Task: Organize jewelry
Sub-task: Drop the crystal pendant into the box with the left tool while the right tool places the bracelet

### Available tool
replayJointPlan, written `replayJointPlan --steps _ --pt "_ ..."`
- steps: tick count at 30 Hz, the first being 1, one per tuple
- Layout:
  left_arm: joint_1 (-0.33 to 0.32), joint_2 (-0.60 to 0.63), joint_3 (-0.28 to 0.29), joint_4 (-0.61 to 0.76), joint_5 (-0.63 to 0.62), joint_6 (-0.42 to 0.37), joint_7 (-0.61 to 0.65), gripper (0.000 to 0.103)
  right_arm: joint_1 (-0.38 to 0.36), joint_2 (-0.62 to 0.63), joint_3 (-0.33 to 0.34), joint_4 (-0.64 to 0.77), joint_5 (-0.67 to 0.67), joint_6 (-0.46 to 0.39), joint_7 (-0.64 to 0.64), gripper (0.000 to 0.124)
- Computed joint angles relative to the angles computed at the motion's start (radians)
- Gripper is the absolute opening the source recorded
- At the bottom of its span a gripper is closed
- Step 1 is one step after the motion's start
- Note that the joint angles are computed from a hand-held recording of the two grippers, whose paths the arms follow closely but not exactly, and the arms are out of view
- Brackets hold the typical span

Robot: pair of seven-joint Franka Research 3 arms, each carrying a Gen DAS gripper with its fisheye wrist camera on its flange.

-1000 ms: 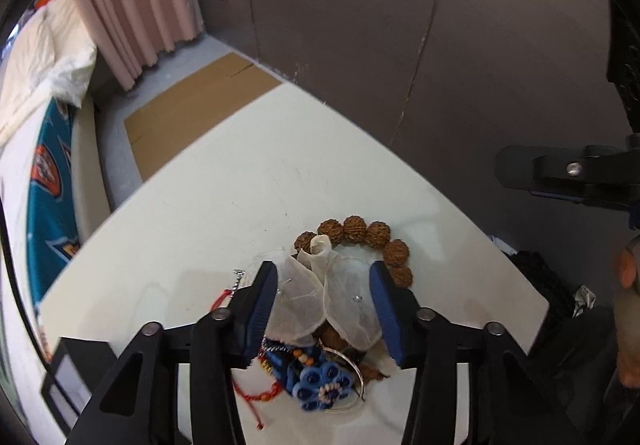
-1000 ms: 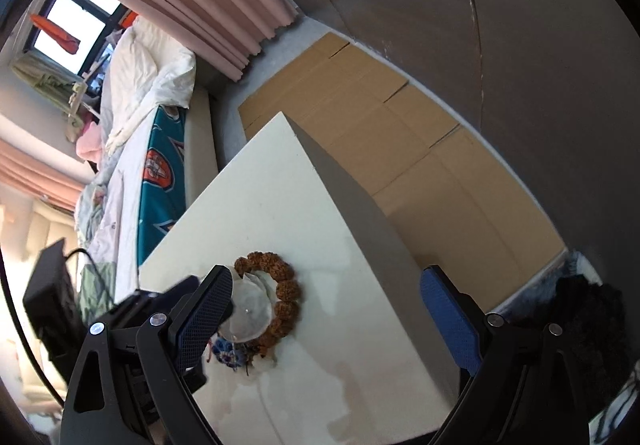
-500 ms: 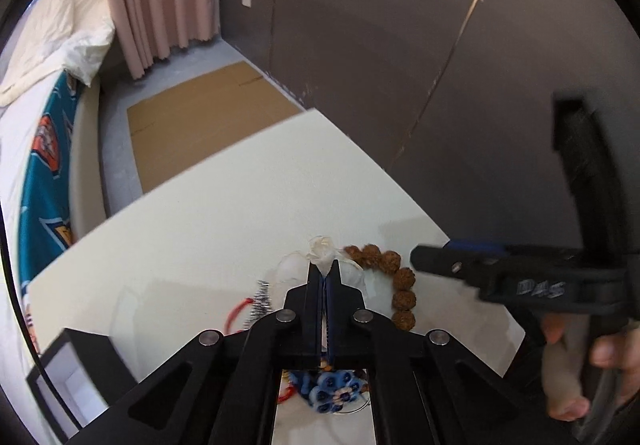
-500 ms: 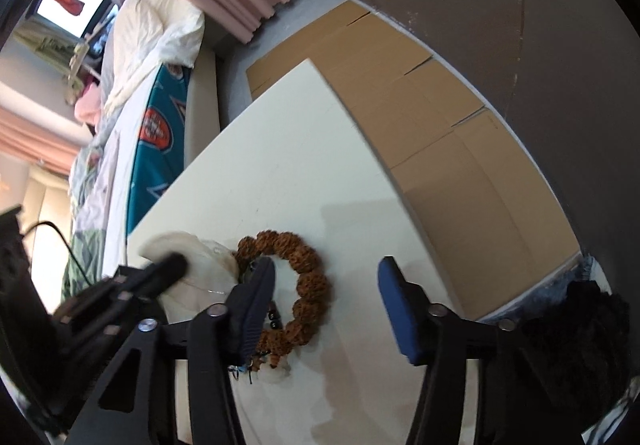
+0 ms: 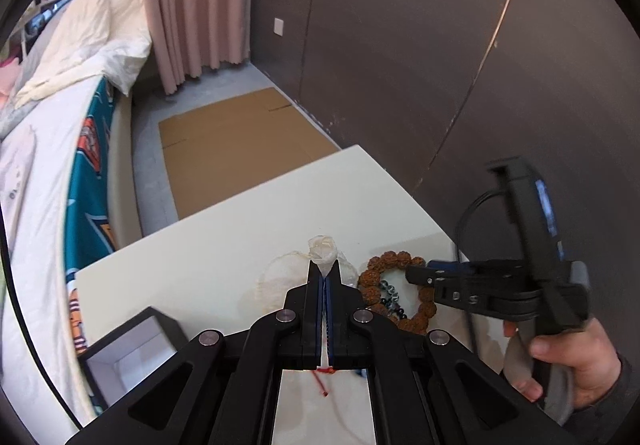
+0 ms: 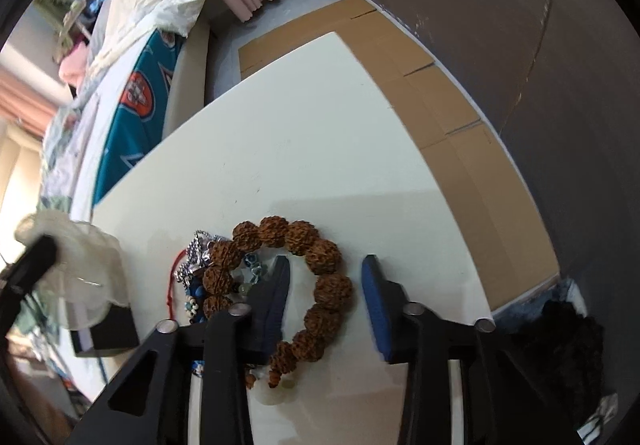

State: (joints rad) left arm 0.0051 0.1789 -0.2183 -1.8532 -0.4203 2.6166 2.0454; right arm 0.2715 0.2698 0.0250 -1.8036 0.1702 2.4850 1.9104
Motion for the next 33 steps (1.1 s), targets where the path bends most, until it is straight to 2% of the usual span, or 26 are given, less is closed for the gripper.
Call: replayJointPlan --steps 3,8,12,18,22,28,29,30,31,32,33 --pt "0.013 -0.034 0.005 -0.029 -0.034 0.015 0.026 0.0 0.005 0.003 -0.004 0.002 -0.013 0.007 0.013 0.022" --pt "0.025 -0.093 0.028 -0.081 -0.11 0.036 0.084 0.0 0.017 -0.049 -0.003 -0.056 -0.037 0.108 0.027 0.021" --pt "0.024 -0.124 0.055 -0.111 -0.16 0.052 0.12 0.0 0.01 -0.109 0.024 -0.115 0.032 0.21 -0.022 0.021" --pt "0.027 -0.147 0.091 -0.143 -0.192 0.057 0.133 0.0 0.028 -0.151 0.048 -0.153 0.09 0.319 -0.06 0.021" --pt "0.04 -0.162 0.112 -0.162 -0.217 0.055 0.14 0.0 0.044 -0.154 0.06 -0.147 0.11 0.373 -0.077 0.021" --pt "0.055 -0.168 0.136 -0.174 -0.205 0.035 0.117 0.003 0.054 -0.144 0.101 -0.121 0.253 0.43 -0.208 0.021" --pt "0.06 -0.16 0.14 -0.166 -0.182 0.018 0.086 0.006 0.059 -0.141 0.104 -0.117 0.263 0.437 -0.22 0.021" --pt "0.065 -0.153 0.143 -0.157 -0.171 -0.002 0.068 0.02 0.061 -0.134 0.113 -0.108 0.288 0.445 -0.246 0.021" --pt "0.071 -0.152 0.144 -0.158 -0.172 -0.013 0.062 0.048 0.06 -0.131 0.122 -0.105 0.317 0.453 -0.276 0.021" --pt "0.075 -0.157 0.143 -0.165 -0.185 -0.008 0.067 0.062 0.06 -0.122 0.134 -0.093 0.35 0.458 -0.311 0.021" --pt "0.079 -0.168 0.143 -0.182 -0.221 0.021 0.091 0.083 0.063 -0.116 0.139 -0.085 0.365 0.461 -0.329 0.021"
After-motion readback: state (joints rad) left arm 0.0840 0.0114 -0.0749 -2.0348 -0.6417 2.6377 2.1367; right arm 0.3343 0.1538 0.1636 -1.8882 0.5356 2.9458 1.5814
